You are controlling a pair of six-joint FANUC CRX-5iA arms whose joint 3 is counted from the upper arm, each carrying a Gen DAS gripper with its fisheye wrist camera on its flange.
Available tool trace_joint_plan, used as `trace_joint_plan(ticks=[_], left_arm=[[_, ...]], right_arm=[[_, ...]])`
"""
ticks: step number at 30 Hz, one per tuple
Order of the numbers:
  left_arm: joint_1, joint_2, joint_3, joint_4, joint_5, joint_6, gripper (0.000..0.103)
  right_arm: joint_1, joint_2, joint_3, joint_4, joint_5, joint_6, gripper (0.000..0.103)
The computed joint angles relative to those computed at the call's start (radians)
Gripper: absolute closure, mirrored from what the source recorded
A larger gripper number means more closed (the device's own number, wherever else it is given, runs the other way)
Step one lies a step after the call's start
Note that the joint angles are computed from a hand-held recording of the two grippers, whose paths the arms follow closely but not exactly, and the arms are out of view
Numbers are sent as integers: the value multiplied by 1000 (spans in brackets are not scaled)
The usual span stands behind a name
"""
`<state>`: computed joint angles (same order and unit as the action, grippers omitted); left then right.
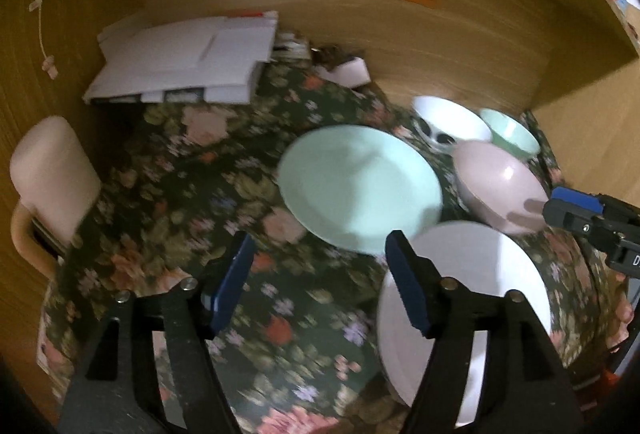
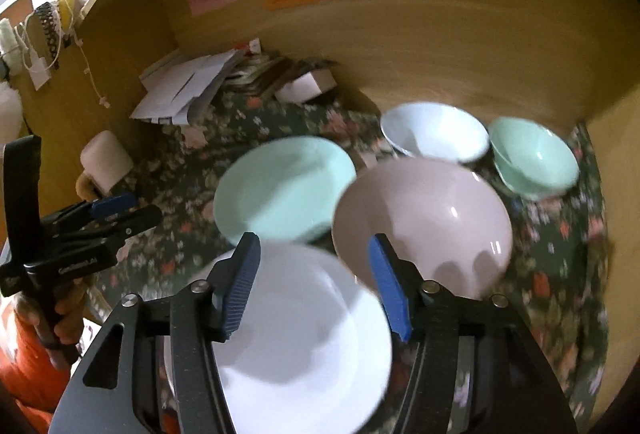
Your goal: Organize plates and bowls
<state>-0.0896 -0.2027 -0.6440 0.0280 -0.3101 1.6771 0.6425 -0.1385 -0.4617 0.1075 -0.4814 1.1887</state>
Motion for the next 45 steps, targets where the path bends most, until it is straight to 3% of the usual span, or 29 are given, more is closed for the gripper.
trace_joint_plan(ticks=[3,5,8,13,18,23,28,33,37,41,45], left_arm=[[10,25,50,-86,-25,69,31],[23,44,61,-73,-26,54,30],[54,76,54,29,-10,-47,29],[73,147,97,34,-24,-58,29],[99,206,102,152,-26,-178,29],[117,246,92,274,-15,-297,29],[125,254,52,428,10,-441,29],[133,246,20,506,21,-525,29],[152,227,-8,536,22,-565,29],[176,204,-37,551,22,-587,29],[204,181,-68,566,19,-611,29]], right_arm=[[-13,71,81,-41,-33,79,50],[-21,125,134,-48,-60,113,50],[-40,224,236,-76,-118,174,50],[-69,360,381,-100,-212,237,50],[-101,485,540,-146,-342,290,50],[-109,576,651,-149,-439,314,64],[-102,632,713,-130,-507,311,65],[-73,654,719,-67,-533,290,65],[-65,652,736,-110,-562,301,65],[-13,601,662,-97,-516,281,65],[6,564,635,-187,-509,316,65]])
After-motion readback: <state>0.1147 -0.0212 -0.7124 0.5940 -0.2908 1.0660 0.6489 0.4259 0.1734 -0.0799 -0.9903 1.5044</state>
